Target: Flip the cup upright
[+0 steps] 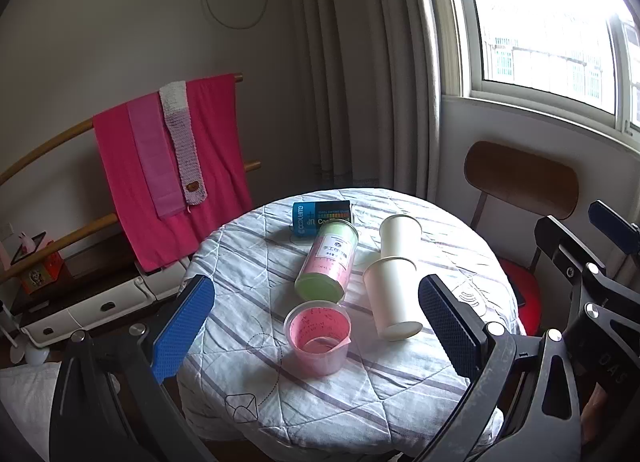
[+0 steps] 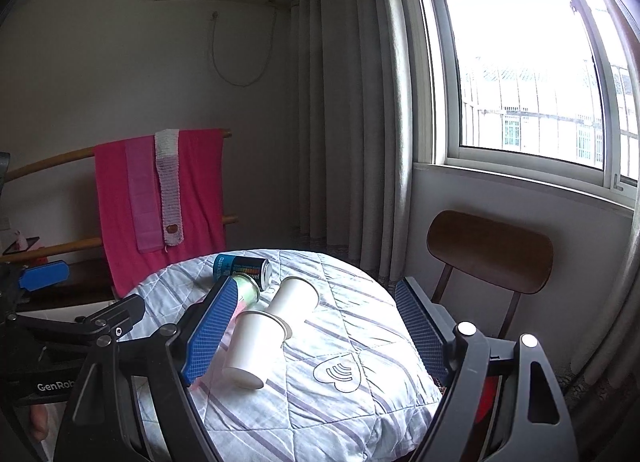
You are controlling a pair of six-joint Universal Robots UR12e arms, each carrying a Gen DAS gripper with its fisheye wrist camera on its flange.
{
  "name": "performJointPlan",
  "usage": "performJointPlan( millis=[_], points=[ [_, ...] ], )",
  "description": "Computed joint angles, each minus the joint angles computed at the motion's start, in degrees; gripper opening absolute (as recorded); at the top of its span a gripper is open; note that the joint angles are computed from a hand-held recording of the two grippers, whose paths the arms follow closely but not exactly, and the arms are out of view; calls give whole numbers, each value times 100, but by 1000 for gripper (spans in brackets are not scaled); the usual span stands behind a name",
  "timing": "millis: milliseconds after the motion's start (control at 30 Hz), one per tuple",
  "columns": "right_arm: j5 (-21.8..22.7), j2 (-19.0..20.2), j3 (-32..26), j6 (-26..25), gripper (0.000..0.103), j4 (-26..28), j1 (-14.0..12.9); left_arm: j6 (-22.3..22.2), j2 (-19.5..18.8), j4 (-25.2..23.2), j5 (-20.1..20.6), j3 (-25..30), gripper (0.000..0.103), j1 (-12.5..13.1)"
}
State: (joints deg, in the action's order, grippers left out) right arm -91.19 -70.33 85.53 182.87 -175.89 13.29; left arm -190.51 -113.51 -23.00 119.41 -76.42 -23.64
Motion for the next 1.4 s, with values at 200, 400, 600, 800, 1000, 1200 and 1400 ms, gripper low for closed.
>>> performJointPlan(
  millis=[200,400,600,800,1000,1200,1400],
  points=[
    [238,2,-9,47,83,-66,-56,8,8,427,157,-72,103,-26],
    [285,2,17,3,83,-277,-58,210,27,1157,148,-206,103,-58],
    [285,3,22,-8,83,-345,-45,302,12,1361,290,-222,103,-90],
    [315,-4,29,-59,83,-354,-35,260,32,1378,334,-265,103,-80],
    [308,7,18,-104,83,-355,-15,294,41,1439,394,-303,103,-72],
    [297,20,-11,-125,83,-298,12,278,41,1414,386,-317,103,-48],
    [344,48,-15,-129,83,-386,20,265,21,1624,364,-360,103,-33]
  ],
)
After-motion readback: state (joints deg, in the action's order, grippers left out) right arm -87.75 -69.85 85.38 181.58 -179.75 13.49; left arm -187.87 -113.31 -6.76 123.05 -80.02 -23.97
